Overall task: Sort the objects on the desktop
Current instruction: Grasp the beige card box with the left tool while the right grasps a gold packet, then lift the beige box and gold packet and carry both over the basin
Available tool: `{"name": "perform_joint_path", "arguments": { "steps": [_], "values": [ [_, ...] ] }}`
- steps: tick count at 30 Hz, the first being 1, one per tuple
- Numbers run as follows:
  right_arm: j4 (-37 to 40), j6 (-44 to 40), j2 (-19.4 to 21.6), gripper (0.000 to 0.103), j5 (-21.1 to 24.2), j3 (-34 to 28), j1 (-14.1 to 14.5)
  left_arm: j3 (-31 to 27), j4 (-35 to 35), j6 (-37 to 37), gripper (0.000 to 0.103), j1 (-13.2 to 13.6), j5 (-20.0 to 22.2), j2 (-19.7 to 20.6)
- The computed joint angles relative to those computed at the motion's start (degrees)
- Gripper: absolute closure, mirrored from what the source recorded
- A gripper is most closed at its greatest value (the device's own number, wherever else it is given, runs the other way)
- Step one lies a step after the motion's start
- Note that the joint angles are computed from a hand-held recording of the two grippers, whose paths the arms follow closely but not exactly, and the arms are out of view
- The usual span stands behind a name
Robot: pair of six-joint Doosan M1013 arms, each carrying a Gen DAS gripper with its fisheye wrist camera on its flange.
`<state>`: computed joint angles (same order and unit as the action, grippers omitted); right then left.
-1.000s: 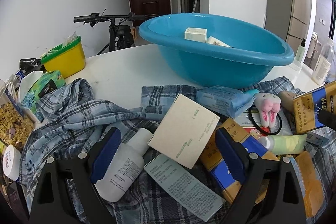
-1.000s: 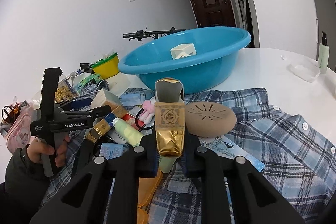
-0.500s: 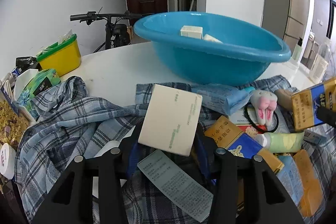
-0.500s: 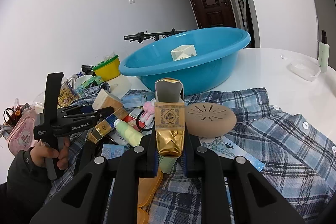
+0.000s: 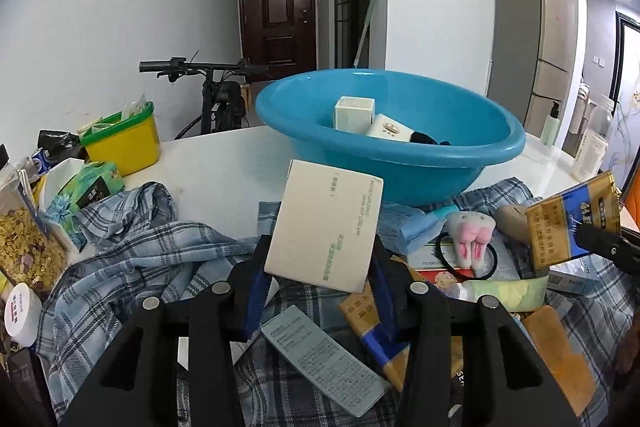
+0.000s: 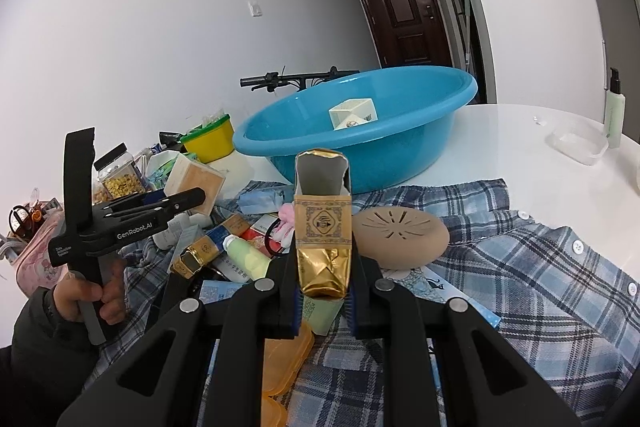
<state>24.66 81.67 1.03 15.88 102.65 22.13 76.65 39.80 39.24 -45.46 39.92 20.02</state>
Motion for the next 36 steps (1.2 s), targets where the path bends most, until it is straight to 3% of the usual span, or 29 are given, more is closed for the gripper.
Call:
{"name": "perform_joint_path", "arguments": {
  "steps": [2, 11, 18, 24, 36],
  "values": [
    [-1.0, 0.8, -0.1, 0.087, -0.3, 0.1, 0.1, 0.0, 3.4, -3.1, 0.055, -0.5, 1.2, 0.0],
    [-10.8, 8.2, -0.3, 0.087, -1.1, 0.1, 1.3, 0.6, 3.2, -3.2, 0.055, -0.7, 0.0, -0.5],
    [-10.0, 7.7, -0.2, 0.087, -0.4, 0.0, 1.0, 0.3, 5.2, -6.0, 0.055, -0.9, 2.1, -0.3],
    [-13.0, 11.3, 0.1, 0.087, 0.6, -0.5, 1.1, -1.1, 3.2, -4.0, 0.055, -0.9, 3.9, -0.1],
    [-8.7, 7.7, 0.0, 0.087, 0.6, -0.3, 0.6, -5.7, 3.5, -1.6, 0.055, -2.3, 5.1, 0.3]
  ]
}}
